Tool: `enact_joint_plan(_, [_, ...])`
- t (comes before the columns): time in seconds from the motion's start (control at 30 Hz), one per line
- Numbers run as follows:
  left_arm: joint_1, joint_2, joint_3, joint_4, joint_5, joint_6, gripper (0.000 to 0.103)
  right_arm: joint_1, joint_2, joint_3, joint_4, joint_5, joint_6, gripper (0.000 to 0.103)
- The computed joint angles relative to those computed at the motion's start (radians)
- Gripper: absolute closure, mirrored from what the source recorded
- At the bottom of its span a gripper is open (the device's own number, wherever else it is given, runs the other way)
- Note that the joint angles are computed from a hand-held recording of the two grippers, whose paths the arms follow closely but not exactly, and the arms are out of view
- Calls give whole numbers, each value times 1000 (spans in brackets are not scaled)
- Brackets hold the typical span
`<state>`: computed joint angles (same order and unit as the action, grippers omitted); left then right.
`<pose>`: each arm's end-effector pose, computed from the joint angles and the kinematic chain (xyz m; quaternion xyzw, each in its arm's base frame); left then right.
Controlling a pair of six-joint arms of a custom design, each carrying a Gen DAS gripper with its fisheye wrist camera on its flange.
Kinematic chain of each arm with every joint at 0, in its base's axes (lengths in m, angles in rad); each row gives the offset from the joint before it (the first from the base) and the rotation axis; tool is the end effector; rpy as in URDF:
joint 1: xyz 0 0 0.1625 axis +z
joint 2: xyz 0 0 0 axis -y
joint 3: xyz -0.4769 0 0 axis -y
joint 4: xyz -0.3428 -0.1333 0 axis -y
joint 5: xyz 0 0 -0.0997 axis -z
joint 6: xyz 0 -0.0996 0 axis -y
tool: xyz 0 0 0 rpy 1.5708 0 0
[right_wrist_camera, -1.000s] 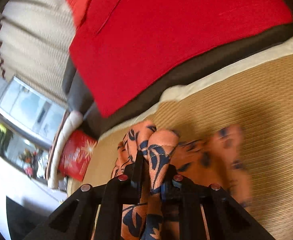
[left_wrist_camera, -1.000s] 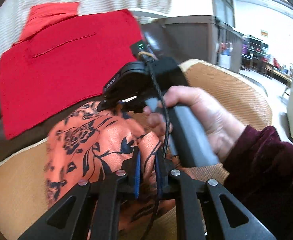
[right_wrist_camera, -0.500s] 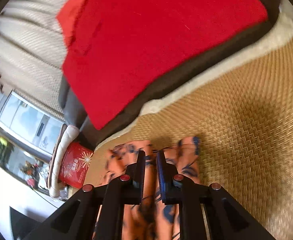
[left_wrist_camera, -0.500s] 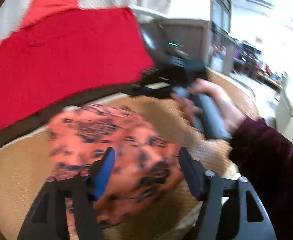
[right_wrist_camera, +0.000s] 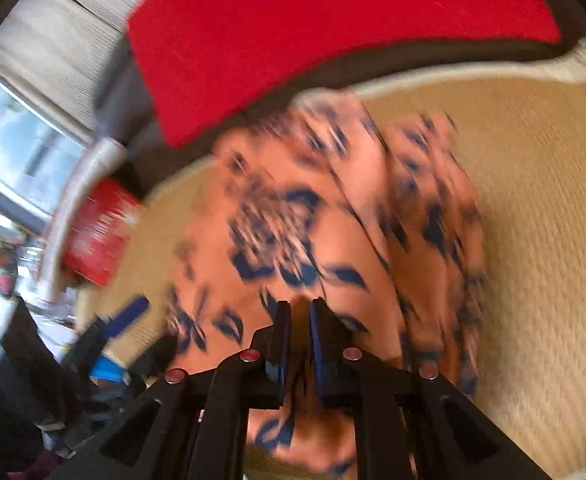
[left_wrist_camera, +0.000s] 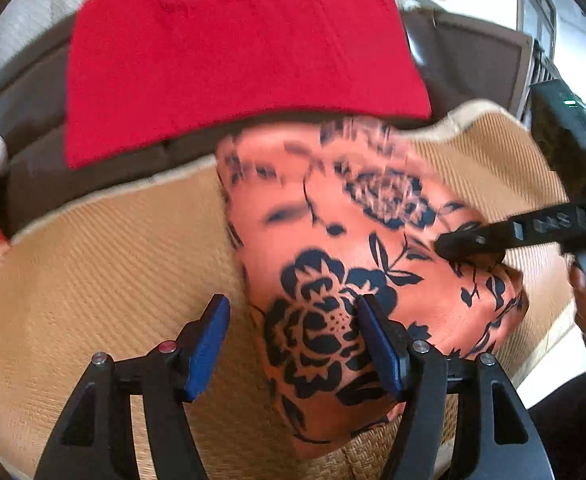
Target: Fold small clothes
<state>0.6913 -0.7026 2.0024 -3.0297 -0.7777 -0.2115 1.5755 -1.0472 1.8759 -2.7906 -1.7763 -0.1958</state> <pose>-0.3052 -0.5177 0.0872 0.2724 0.8787 -0.2624 0.2911 0.1158 -0.5989 0.2707 0.0778 -0.9729 0.1828 0.1186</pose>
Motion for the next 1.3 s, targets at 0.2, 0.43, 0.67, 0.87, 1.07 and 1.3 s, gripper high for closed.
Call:
enact_joint_plan(0.2, [36,-1,75,-159,-116,40,34,-28,-40,106,-26,8,55,93])
enact_joint_plan(0.43, [74,12,53,-198,-166,62,27,33,-42,68,-18,-78,101,90])
enact_joint_plan(0.67, [106,10,9,-166,-198,118,27,94,70,-116,-117,-162,125,88])
enact_joint_plan(0.87, [125,-7,8,-163,-226,167,27,61,211,-345,103,-293,244,87])
enact_joint_plan(1.07, [148,-15,4,-153,-252,181,27,70,212,-381,188,-314,220,88])
enact_joint_plan(1.3, [152,-18,19,-166,-258,184,27,119,214,-392,157,-195,103,86])
